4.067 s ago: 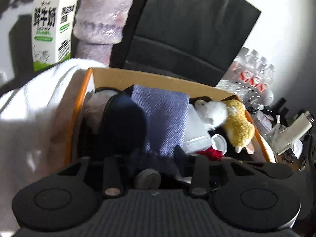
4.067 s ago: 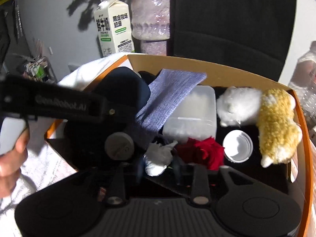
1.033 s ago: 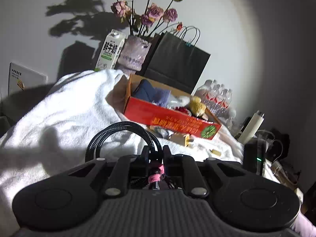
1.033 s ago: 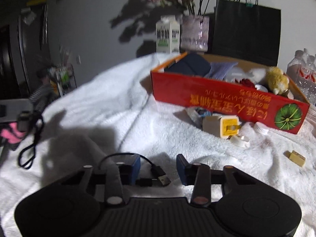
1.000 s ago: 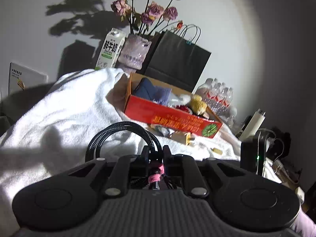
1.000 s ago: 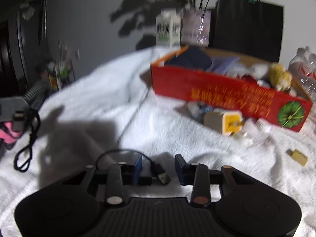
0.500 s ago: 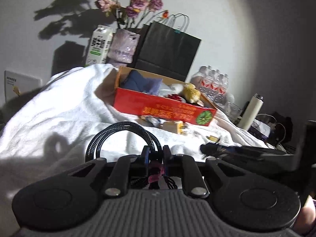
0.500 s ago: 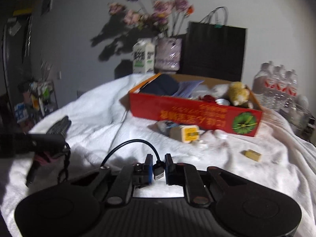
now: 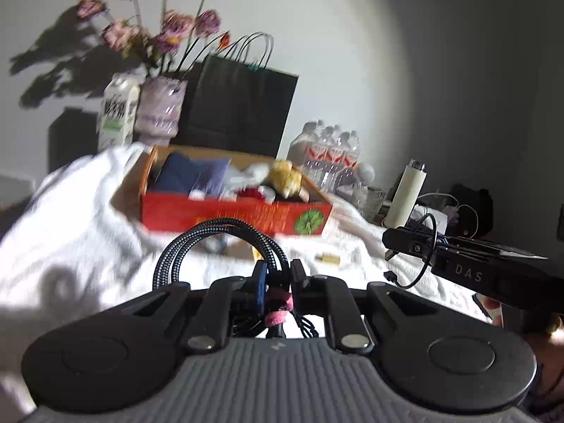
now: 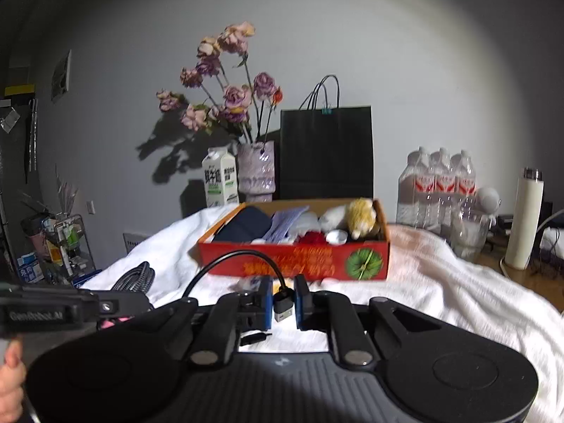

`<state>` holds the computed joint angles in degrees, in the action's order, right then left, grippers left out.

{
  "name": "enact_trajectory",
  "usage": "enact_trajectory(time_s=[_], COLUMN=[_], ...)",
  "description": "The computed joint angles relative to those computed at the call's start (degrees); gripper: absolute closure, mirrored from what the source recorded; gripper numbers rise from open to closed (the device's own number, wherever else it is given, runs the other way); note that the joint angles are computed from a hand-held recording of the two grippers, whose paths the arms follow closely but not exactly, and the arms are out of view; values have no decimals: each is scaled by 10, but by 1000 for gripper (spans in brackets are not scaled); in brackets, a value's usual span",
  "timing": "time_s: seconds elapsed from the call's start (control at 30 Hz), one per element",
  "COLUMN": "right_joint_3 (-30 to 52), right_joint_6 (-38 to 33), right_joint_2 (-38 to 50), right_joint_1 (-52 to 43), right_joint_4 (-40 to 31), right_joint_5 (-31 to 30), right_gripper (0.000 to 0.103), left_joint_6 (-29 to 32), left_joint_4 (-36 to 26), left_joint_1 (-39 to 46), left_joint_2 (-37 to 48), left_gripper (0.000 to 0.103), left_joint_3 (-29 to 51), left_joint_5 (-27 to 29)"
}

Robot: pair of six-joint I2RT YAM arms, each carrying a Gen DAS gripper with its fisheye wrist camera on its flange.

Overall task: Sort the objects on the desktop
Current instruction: 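Carry both black cables into the red box and open both tools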

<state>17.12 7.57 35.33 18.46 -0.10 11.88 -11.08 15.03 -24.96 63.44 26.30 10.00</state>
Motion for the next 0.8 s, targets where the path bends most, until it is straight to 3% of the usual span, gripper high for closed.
enact_trajectory(time_s=[0.1, 0.2, 0.3, 0.4, 0.6, 0.73, 0.77, 0.8], right_joint_3=[57, 159, 313, 486, 840, 960, 978, 998], right_joint_6=[-34, -60, -66, -79, -60, -50, -42, -36], right_joint_2=[102, 244, 402, 562, 846, 942, 954, 964], right_joint_1=[-96, -149, -168, -161, -159, -150, -148, -147], right_joint_4=[52, 76, 42, -31, -272, -356, -369, -383], right_joint_5=[-104, -167, -202, -191, -155, -125, -126, -129], right_gripper=[92, 92, 92, 92, 92, 91, 89, 87], left_joint_6=[37, 71, 78, 84, 51, 20, 12, 3], left_joint_4=[-32, -76, -144, -233, -421, -458, -453, -449], left_joint_1=[31, 47, 55, 57, 55, 61, 62, 63], left_joint_2=[67, 168, 301, 444, 697, 780, 781, 785], left_gripper=[89, 89, 89, 89, 89, 86, 83, 71], left_joint_3=[101, 240, 410, 593, 934, 1042, 1042, 1048], left_joint_5=[29, 38, 27, 7, 17, 9, 0, -7])
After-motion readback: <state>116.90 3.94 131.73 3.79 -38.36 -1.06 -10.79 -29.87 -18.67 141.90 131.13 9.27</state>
